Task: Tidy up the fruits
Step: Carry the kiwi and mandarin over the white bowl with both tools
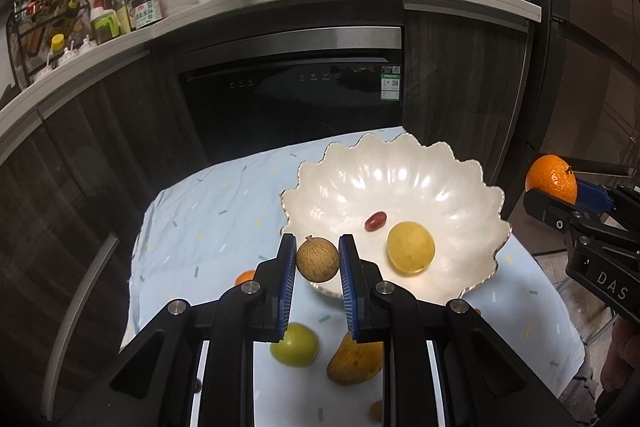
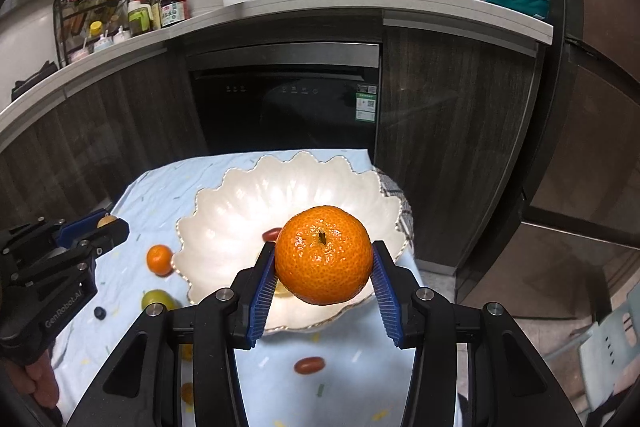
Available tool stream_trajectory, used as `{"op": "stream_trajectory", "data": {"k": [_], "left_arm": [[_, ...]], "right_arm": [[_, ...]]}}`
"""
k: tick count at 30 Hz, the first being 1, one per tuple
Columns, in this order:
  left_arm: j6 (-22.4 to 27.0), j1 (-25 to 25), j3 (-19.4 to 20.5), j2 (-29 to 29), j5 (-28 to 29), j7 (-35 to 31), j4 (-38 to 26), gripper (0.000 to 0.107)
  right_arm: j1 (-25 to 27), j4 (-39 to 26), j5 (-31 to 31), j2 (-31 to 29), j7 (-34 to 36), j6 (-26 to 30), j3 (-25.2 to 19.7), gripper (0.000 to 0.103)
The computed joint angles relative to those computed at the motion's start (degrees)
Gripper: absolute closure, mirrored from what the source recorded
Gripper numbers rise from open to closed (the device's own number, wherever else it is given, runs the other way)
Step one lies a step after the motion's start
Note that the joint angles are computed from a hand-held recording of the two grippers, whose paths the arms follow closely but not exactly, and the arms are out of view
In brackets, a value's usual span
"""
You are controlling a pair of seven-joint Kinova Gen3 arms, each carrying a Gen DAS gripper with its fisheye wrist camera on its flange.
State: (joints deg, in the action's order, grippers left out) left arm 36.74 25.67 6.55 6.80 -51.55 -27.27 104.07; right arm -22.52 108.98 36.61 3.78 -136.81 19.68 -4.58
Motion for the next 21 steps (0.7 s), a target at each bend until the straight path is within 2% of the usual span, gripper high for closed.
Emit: {"op": "stream_trajectory", "data": {"k": [10, 21], "left_arm": [[-1.78, -0.08, -1.67, 3.08, 2.95, -4.84, -3.91, 0.085], [-4.21, -0.43, -4.54, 6.78, 8.46, -11.59, -7.72, 0.085]], "right_arm": [[1.13, -2.62, -4.26, 2.37, 5.20, -0.16, 1.39, 0.056], [1.59, -6.16, -12.03, 6.11, 13.22, 0.81, 2.89, 0.056]]}}
